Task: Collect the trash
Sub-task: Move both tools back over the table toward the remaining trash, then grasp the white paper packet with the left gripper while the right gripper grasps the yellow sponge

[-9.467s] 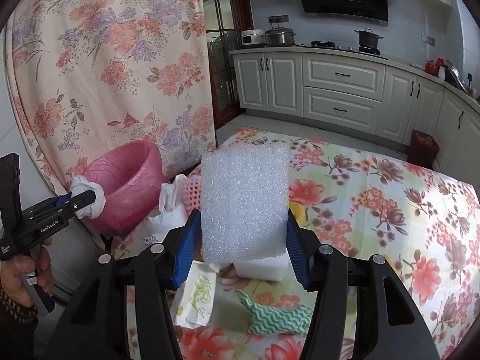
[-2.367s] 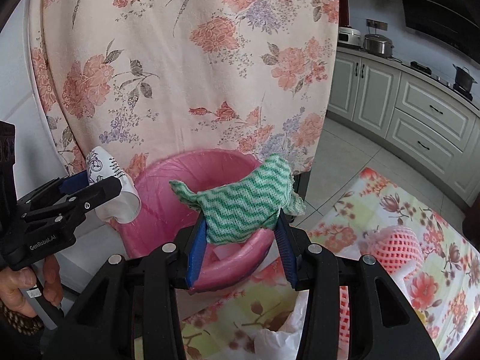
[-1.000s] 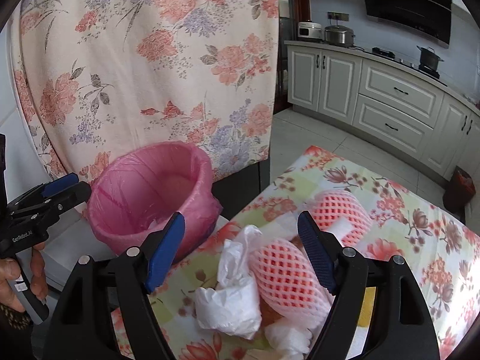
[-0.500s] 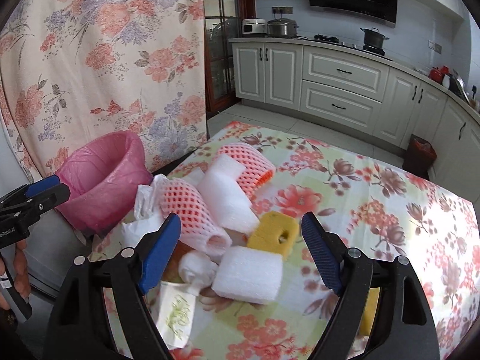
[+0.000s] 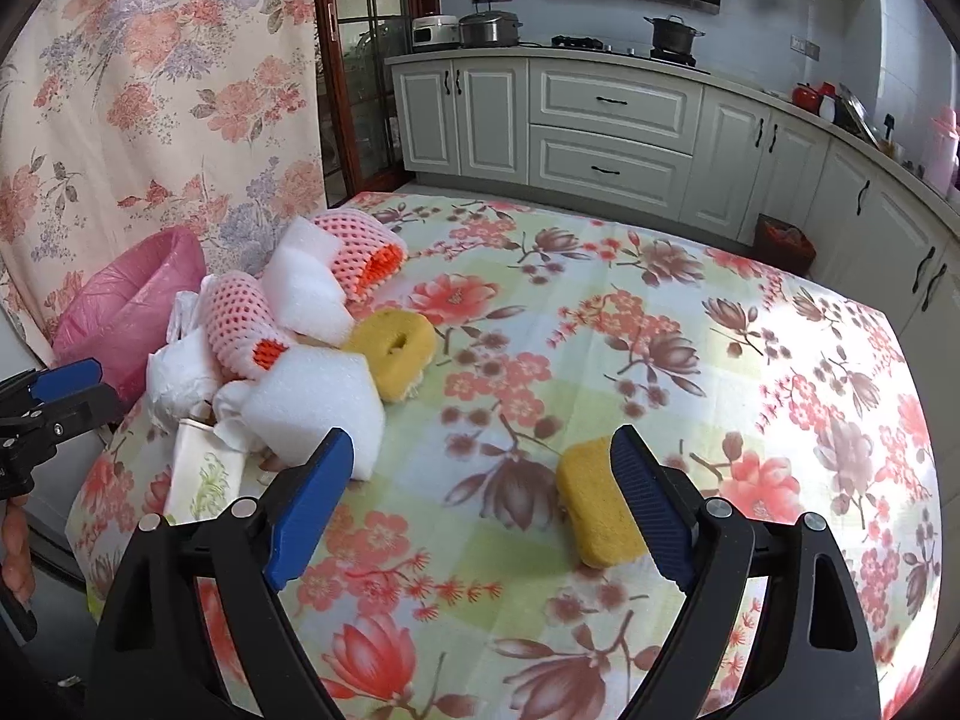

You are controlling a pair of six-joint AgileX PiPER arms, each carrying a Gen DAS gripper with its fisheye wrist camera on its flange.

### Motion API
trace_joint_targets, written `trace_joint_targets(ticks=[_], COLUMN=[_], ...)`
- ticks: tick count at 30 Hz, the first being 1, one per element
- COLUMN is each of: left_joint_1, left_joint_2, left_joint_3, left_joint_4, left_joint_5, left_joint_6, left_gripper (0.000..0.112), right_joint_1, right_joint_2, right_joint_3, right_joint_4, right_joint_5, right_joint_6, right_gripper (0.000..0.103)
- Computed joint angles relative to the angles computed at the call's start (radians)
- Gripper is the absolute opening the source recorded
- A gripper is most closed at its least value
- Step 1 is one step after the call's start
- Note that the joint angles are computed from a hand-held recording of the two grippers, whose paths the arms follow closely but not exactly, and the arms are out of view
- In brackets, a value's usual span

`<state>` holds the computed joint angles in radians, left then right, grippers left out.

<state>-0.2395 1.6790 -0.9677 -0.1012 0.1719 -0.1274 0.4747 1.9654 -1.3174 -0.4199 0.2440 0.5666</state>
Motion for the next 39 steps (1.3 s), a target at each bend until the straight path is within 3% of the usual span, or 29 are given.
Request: trace_joint_targets(ticks=[3,10,21,24,26,28,37,39], left_joint_1=[-0.040,-0.081,-0.103,-0.104,-0.101,-0.102,-0.115,-0.114], left_joint_2=[0.037,0.114,0.187,0.207,0.217,0.220,0.195,0.183], left_joint_3=[-0.015,-0.051,-0.116,-0.134,-0.141,-0.144,-0.138,-0.132], left_joint_4=[0.170,0.237,0.232,0.215,0.197,0.202,0.269,0.281], left_joint_5=[0.011,0.052,0.116,0.139,0.149,0.152,0.153,0.150], left_joint_6=[-0.190,-0.293,-0.312,-0.294,-0.274,-0.272,-0.330,-0.343], left_gripper=[0.075,0.074,0.059,0.045,0.030,0.023,0.023,0.023], right_joint_1=[-0.028,-0.083,-0.126,-0.132,-0.134,-0.136,-0.138,-0.137], right_joint_2=[-0.008,-0.006,0.040,0.053,0.060,0.067,0.112,0.125], right_joint_3=[0.042,0.096,0.087,0.077,0.071,0.064,0.013,-0.002], right_joint_4=[0.002,0.041,0.263,0.324,0.348,0.373,0.413,0.416], right_joint_5=[-0.031,-0.073,-0.088,-0.085,-0.084,-0.083,-0.054,-0.040], right_joint_6=[-0.003,-0.055,-0.281,-0.343,-0.368,-0.396,-0.443,-0.446], right_gripper=[0.082,0.082,0.083,0.083,0.083,0.083,0.082,0.077])
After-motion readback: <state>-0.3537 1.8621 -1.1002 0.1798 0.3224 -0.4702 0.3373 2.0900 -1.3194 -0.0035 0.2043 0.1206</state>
